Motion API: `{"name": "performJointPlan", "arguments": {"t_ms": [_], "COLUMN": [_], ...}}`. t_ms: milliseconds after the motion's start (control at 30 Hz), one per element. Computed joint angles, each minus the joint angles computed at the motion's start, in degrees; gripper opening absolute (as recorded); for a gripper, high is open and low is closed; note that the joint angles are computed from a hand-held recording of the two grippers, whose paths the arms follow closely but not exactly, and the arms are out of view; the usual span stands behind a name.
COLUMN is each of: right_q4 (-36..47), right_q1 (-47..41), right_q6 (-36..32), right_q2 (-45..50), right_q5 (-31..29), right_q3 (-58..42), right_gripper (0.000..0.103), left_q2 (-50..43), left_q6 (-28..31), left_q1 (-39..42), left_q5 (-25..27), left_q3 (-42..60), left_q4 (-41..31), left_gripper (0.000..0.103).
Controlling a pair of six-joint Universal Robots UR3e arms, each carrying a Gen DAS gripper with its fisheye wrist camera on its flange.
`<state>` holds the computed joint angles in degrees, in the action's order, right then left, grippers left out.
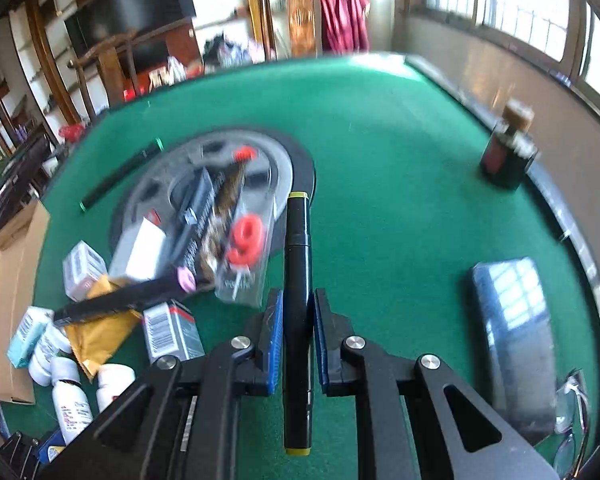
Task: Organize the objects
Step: 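Grasp the black marker with the right gripper while the left gripper grasps the round tin, then carry the marker and tin into the cardboard box and release both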
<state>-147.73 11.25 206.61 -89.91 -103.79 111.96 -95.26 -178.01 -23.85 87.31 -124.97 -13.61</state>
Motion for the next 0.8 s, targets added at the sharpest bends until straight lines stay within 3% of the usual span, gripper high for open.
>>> {"name": "performJointPlan", "arguments": {"t_ms": [500,800], "right_q4": [-3.0,-3.85], "right_q1": [-4.23,-4.06], "right_q6": [-4.61,-5.58], "right_q2": [-5.88,-5.29], "right_q5": [12.07,19.99], "right_q3": [4.45,4.13], "right_gripper": [0.013,0.013], "left_q2": [3.81,12.48], "left_q6": [-1.0,1.31], "left_q1": [2.56,15.6], "left_q5": [-0.62,-8.61], "left_q3": [1.22,-3.46], "left_q4": [-0.58,-3.18], "left_gripper": [0.039,0.039]}}
